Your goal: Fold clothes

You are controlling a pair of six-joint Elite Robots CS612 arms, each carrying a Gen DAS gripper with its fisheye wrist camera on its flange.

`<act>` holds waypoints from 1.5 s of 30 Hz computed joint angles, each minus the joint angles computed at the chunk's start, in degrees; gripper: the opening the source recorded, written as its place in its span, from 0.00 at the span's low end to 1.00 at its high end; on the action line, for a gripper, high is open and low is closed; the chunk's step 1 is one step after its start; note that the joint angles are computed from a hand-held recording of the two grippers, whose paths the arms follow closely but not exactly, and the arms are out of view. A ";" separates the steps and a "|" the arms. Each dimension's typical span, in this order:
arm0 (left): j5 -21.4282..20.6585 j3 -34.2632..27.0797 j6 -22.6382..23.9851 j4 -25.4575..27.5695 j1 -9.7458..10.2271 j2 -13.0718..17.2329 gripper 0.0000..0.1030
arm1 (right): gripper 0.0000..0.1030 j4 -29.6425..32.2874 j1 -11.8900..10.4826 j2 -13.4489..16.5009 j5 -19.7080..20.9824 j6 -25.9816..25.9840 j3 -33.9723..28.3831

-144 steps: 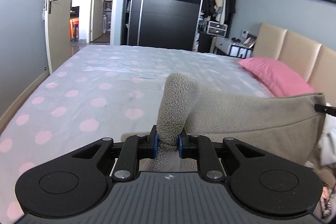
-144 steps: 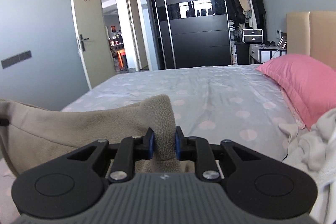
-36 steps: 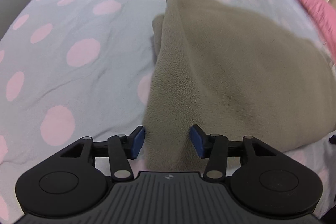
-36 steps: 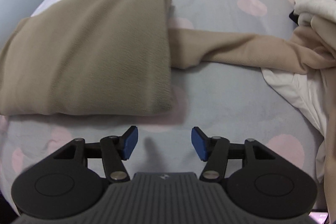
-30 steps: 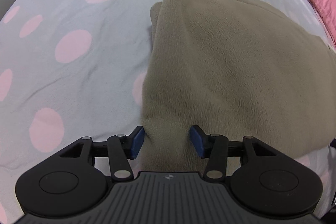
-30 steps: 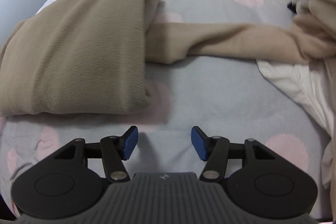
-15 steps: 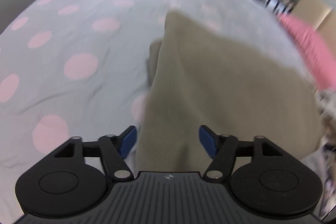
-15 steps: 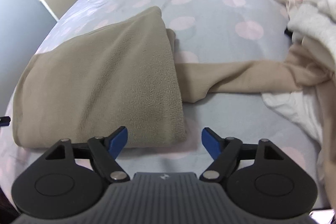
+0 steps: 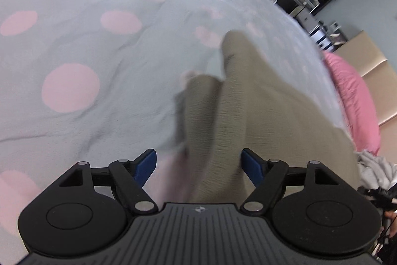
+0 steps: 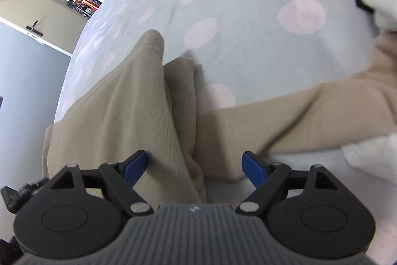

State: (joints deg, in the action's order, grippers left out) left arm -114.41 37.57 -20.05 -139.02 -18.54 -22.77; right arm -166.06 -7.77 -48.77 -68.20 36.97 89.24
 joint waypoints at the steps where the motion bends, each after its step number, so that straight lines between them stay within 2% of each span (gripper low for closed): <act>1: -1.44 -0.55 -0.33 -0.01 0.21 0.58 0.72 | 0.83 0.58 -0.13 0.67 1.10 -0.56 -0.94; 6: -6.10 -6.33 -0.10 3.19 0.91 4.64 0.74 | 0.84 2.29 -0.68 3.33 5.78 -2.98 -4.16; 9: -7.74 -8.79 -0.68 3.87 1.11 6.39 0.74 | 0.86 2.06 -0.98 4.81 7.84 -1.48 -5.06; 11: -8.17 -9.97 -1.01 4.56 1.13 7.09 0.74 | 0.92 2.44 -0.85 5.67 8.24 -1.84 -6.22; 15: -8.42 -11.99 -2.04 6.11 1.09 8.14 0.74 | 0.92 3.48 -0.50 7.32 8.79 -3.24 -8.71; 19: -7.44 -12.93 -1.52 6.92 0.74 8.52 0.70 | 0.92 3.44 -0.02 8.28 8.83 -5.09 -10.06; 21: -6.87 -13.36 -1.10 7.59 0.58 8.59 0.67 | 0.89 3.41 0.34 8.32 8.14 -5.85 -10.40; 23: -6.03 -13.82 -0.57 8.64 0.37 8.58 0.63 | 0.72 3.08 0.73 8.48 7.89 -6.33 -10.86; 25: -4.66 -13.41 -0.88 8.88 0.05 8.16 0.59 | 0.71 4.00 1.19 8.56 6.59 -7.16 -11.53; 26: -4.14 -12.84 -0.82 8.44 -0.14 7.81 0.52 | 0.70 4.29 1.44 8.60 5.99 -7.38 -11.83; 27: -3.74 -12.44 -0.73 8.06 -0.31 7.57 0.50 | 0.68 4.53 1.70 8.64 5.40 -7.57 -12.12; 30: -2.20 -11.02 -0.67 6.89 -0.70 6.71 0.43 | 0.59 4.72 2.26 8.55 3.50 -8.38 -12.54; 32: -1.63 -9.40 -0.34 5.24 -0.82 5.84 0.34 | 0.50 4.60 2.62 8.22 2.16 -9.13 -12.45; 35: 0.84 -6.23 1.17 2.62 -1.33 3.90 0.24 | 0.43 3.59 2.84 7.57 0.61 -9.61 -11.97; 42: 5.06 0.41 1.92 -3.29 -2.12 -0.10 0.18 | 0.38 -1.57 3.20 5.35 -0.95 -9.21 -9.87; 45: 5.94 2.86 0.54 -6.57 -2.28 -1.54 0.17 | 0.37 -3.44 3.60 4.10 -1.63 -9.45 -9.04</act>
